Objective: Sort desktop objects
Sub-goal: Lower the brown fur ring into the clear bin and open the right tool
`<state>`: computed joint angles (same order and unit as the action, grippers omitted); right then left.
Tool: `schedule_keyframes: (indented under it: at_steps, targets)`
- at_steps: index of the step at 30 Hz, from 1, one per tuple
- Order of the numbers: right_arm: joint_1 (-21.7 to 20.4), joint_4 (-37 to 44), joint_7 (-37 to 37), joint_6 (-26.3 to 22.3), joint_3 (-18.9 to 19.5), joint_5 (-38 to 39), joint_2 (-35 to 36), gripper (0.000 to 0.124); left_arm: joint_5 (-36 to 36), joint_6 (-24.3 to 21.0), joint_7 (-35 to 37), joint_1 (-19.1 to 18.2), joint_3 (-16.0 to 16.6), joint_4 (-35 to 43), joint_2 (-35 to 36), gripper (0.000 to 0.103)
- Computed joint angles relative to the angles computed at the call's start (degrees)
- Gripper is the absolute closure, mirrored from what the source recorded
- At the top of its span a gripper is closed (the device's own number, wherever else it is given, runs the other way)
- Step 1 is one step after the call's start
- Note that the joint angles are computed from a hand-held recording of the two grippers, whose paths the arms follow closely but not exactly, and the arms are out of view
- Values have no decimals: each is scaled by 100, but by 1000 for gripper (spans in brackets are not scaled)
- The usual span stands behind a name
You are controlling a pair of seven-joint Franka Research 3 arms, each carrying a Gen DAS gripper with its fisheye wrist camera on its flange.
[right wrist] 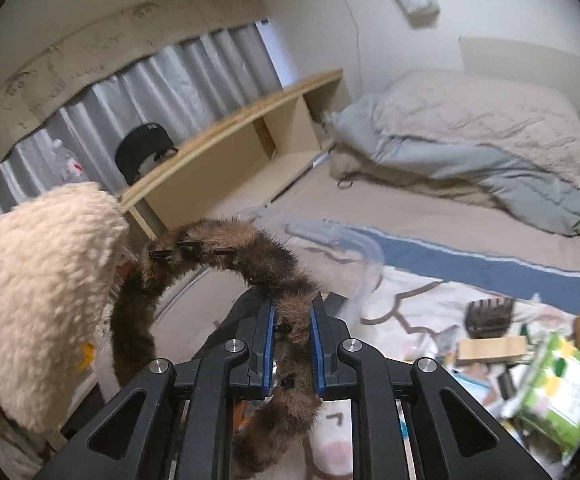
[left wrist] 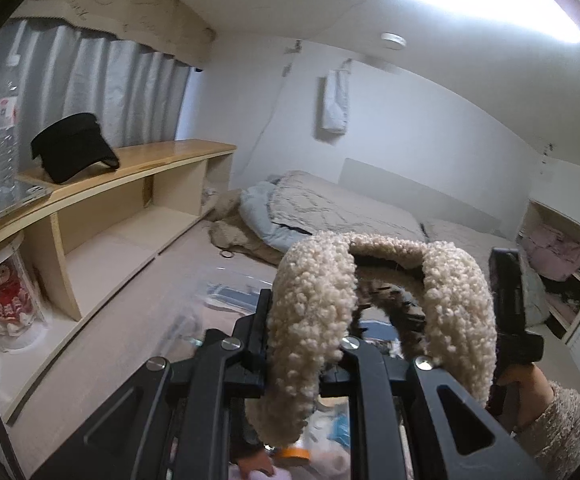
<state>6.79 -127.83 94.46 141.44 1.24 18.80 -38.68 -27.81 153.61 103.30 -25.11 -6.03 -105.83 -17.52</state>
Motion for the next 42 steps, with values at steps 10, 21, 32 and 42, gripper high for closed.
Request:
schedule_keyframes:
  at_steps: [10, 21, 32, 42]
  targets:
    - [145, 1448, 401, -636, 273, -434, 1906, 108, -539, 483, 364, 152, 131, 311, 583, 87]
    - [320, 2574, 1473, -1422, 217, -904, 3147, 108, -1082, 440, 487, 593, -74, 588, 854, 87]
    - [391, 2982, 2598, -1712, 140, -1486, 3605, 108, -974, 583, 598, 563, -51, 355, 628, 87]
    - [469, 2863, 3064, -1587, 105, -1792, 3686, 64, -1001, 404, 619, 525, 5, 375, 629, 87]
